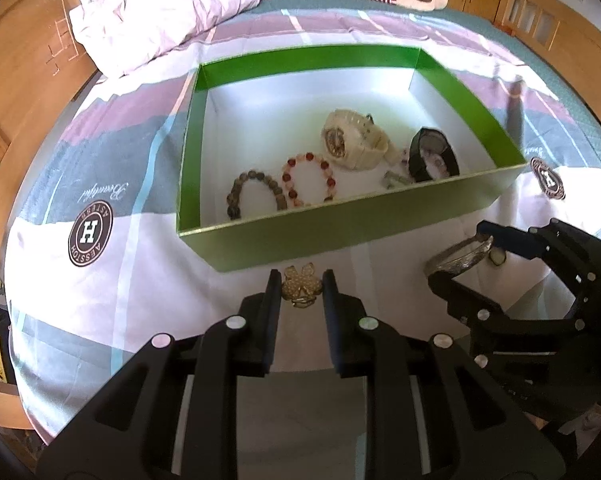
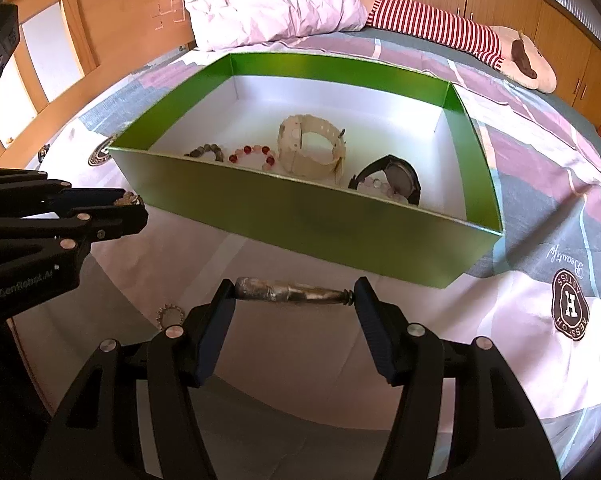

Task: Organize jewelry
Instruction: 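Grasp the gold flower charm with the left gripper while the right grasps the silver bangle, then carry the charm and bangle over the green box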

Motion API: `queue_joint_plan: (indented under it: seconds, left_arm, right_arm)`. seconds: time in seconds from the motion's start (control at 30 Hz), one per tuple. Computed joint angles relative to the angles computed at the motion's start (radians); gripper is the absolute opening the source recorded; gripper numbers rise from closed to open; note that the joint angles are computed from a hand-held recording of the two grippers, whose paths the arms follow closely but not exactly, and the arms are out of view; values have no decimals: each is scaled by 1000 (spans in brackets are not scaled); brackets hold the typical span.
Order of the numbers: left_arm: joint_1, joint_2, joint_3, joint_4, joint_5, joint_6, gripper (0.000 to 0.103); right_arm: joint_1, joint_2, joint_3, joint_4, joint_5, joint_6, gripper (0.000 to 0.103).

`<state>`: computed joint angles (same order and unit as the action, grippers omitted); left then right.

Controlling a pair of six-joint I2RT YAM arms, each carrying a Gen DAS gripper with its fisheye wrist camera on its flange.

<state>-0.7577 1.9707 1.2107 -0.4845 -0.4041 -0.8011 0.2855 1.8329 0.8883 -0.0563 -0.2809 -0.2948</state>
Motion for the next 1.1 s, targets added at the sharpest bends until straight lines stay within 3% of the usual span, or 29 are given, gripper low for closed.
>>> queue_joint_plan:
  seconds: [0.5, 1.1]
  left_arm:
    - [57, -143, -118, 94, 1, -19, 21]
    - [50, -127, -109, 97, 5, -13, 21]
  right_arm:
    - [-58, -110, -35, 28, -186, 27, 61]
    - [-62, -115, -44, 52, -175, 46, 61]
